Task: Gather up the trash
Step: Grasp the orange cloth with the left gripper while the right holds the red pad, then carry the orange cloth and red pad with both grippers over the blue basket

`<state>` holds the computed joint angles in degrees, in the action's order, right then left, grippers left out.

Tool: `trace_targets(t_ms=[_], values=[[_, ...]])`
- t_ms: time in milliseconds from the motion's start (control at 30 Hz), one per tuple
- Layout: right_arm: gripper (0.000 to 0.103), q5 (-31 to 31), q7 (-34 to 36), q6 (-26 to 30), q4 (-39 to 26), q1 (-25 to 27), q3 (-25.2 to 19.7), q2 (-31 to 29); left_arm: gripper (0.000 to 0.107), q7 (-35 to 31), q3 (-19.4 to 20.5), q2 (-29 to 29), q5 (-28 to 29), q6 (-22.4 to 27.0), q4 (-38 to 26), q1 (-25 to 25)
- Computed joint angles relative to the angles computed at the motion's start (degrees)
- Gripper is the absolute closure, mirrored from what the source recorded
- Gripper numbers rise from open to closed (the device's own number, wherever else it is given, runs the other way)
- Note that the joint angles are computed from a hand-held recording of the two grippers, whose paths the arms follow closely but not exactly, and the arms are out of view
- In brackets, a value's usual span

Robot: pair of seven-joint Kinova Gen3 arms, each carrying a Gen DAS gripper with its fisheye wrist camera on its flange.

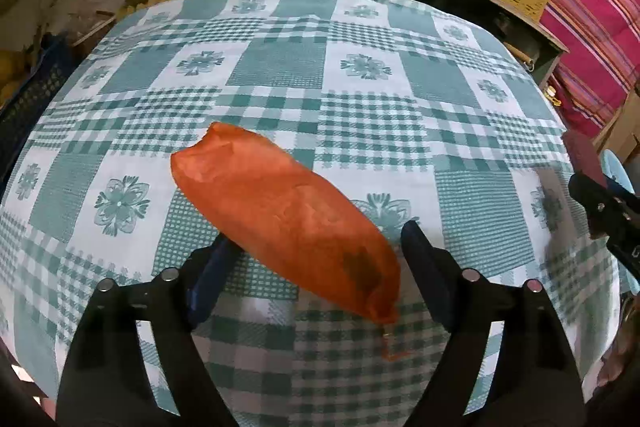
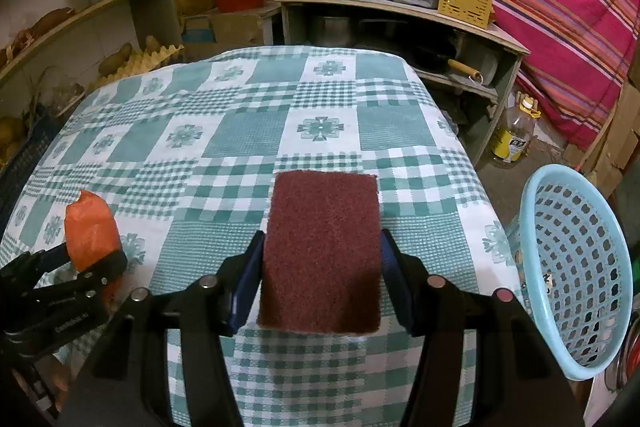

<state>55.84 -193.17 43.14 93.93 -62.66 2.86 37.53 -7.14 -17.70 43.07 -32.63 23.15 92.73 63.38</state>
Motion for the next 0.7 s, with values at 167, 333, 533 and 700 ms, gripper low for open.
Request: trace_targets(t_ms=[167,333,533,700], values=[[0.047,-0.5,0.0,0.5,-0.1,0.1,-0.1,0.2,0.055,-2.4,1.8,-1.0,0.1,-0.4,0.6,-1.9],[0.047,-0.4,0.0,0.2,0.4,0.4,0.0,0.0,0.076,-5.4,2.8,-2.7,1.7,-4.5,3.4,-4.4],[0.047,-0.5,0.8,0.3,0.0,0.5,-0.2,0.3,0.087,-10.3,2.4,-3.3,5.2,-6.5,4.7,-5.1],[0.047,-0.5,0.4,0.5,-0.2,0.2,0.1,0.4,0.091,-13.6,1.1,-3.5,7.3,-7.2,5.0,-4.1]])
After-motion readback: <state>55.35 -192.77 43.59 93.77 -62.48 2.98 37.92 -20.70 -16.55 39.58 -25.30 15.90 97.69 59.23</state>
